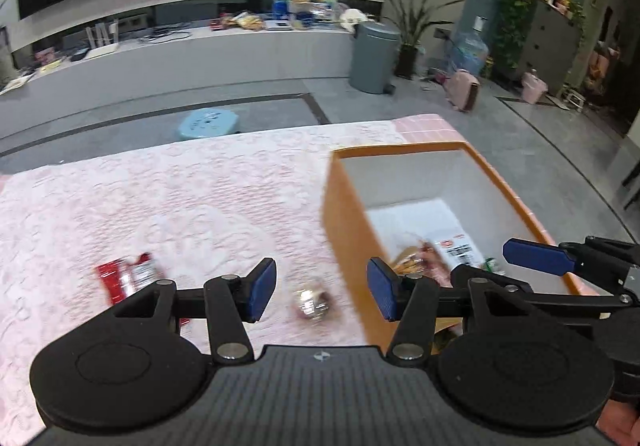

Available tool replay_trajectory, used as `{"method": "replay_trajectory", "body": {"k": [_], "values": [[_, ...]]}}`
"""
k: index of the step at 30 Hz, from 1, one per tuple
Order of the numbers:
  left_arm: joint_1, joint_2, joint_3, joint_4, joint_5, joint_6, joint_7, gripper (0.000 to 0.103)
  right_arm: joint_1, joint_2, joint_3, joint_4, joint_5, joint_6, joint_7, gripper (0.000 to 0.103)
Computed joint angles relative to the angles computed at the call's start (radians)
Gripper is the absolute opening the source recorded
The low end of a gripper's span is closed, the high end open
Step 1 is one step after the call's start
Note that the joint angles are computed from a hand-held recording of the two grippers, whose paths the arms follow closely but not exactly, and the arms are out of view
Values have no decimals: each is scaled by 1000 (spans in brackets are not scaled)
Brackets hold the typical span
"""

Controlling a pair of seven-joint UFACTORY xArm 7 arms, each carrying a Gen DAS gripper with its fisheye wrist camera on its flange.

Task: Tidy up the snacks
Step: 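Move both tools back toward the red bag and wrapped bun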

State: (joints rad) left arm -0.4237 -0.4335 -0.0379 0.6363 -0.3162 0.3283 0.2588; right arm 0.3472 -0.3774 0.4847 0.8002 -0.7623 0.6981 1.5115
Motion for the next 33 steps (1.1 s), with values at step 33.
{"method": "replay_trajectory", "body": {"k": [33], "values": [[106, 143, 227, -52, -433, -84, 439, 62, 389, 712, -125, 470, -475, 440, 196, 39]]}}
